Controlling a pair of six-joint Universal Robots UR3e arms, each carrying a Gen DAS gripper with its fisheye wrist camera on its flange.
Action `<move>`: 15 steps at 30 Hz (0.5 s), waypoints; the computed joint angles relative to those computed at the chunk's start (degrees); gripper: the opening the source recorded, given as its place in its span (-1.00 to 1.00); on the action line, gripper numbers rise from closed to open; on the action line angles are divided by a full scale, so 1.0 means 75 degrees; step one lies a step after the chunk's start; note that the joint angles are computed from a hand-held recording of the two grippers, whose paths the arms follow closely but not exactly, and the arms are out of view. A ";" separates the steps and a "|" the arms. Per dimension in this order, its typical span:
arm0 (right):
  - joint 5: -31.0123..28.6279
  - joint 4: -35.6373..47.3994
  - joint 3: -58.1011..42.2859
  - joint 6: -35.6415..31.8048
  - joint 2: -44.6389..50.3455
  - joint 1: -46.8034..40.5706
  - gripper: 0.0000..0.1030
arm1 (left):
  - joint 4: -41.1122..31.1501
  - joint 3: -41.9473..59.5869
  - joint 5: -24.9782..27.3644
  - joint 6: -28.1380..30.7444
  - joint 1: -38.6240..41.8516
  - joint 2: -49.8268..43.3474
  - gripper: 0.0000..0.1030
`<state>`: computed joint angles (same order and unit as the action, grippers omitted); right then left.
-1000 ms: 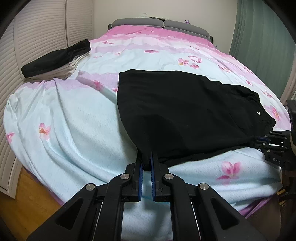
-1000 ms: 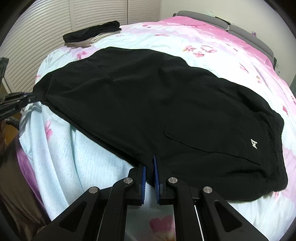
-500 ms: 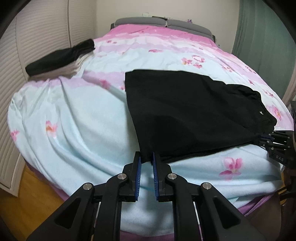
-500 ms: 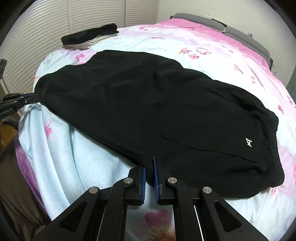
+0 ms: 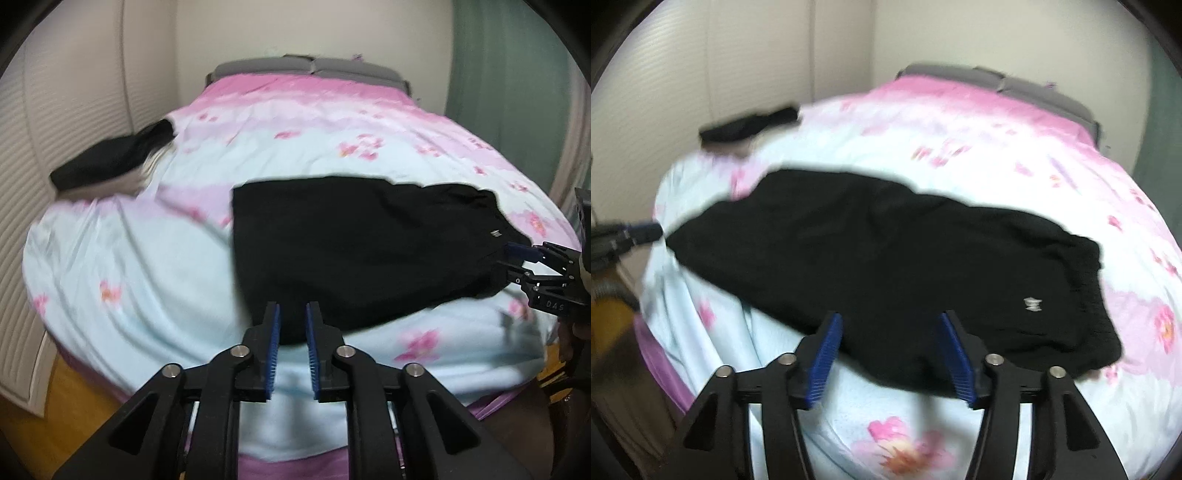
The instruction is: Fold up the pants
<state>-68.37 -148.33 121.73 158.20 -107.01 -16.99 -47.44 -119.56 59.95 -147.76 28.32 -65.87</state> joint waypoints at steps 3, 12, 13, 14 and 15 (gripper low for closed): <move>0.0535 0.0238 0.0348 0.0227 -0.0866 -0.0963 0.29 | 0.0386 0.0509 -0.0061 -0.0493 -0.0736 -0.0520 -0.50; 0.1049 0.1508 0.0348 0.1281 -0.0938 -0.3922 0.29 | 0.1929 0.2984 0.0583 -0.1855 -0.3790 -0.3776 -0.35; 0.1324 0.1624 0.0305 0.1423 -0.0714 -0.4216 0.29 | 0.1893 0.3370 0.0655 -0.1908 -0.4039 -0.4165 -0.35; 0.1597 0.1708 0.0285 0.1534 -0.0474 -0.4503 0.29 | 0.1680 0.3953 0.0796 -0.1964 -0.4335 -0.4668 -0.35; 0.1688 0.1601 0.0242 0.1656 -0.0218 -0.4565 0.29 | 0.1537 0.4295 0.0880 -0.2007 -0.4506 -0.4942 -0.35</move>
<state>-55.70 -136.32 123.55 170.62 -108.64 -51.23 -35.91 -87.35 66.55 -162.81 -5.48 -102.93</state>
